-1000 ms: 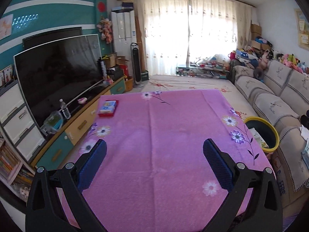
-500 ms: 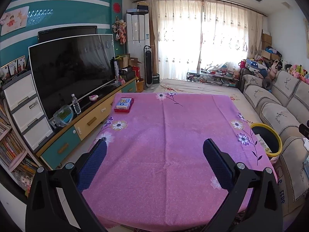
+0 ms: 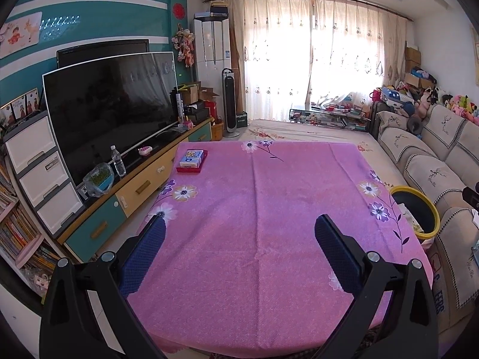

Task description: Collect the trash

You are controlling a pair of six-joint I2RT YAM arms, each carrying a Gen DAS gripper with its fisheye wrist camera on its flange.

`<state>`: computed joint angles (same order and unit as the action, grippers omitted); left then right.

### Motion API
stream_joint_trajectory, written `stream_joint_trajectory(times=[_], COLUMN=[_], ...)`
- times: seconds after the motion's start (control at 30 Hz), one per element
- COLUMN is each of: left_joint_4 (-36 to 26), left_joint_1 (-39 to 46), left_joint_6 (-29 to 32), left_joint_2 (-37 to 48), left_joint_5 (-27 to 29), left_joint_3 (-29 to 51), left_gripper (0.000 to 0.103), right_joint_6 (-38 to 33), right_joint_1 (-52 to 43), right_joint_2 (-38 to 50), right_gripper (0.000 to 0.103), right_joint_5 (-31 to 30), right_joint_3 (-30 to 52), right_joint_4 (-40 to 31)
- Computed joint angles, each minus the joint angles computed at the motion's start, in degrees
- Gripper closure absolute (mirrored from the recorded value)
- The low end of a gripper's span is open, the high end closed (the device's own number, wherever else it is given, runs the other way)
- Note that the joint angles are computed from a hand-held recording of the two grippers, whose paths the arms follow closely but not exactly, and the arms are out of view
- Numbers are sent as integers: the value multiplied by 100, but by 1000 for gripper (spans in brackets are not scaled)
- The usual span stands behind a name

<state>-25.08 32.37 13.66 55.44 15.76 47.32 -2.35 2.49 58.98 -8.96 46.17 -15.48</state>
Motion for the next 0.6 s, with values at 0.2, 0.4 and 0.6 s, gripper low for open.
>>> stream_joint_trajectory(times=[0.2,0.4,0.6], left_joint_4=[20,63,85], left_joint_1=[-21,-35,-58], left_joint_6=[-9,5,-1], left_joint_2=[26,39,20], left_joint_5=[2,8,-9], left_joint_3=[-6,-19,-55], left_gripper=[5,5,5], right_joint_6=[-9,-5,-4], right_joint_1=[-15,-16,-33], right_joint_2=[17,18,33], right_gripper=[7,7,7], right_joint_5=[-15,-20,-45], right_joint_3=[-1,-1,3], right_joint_4=[13,15,32])
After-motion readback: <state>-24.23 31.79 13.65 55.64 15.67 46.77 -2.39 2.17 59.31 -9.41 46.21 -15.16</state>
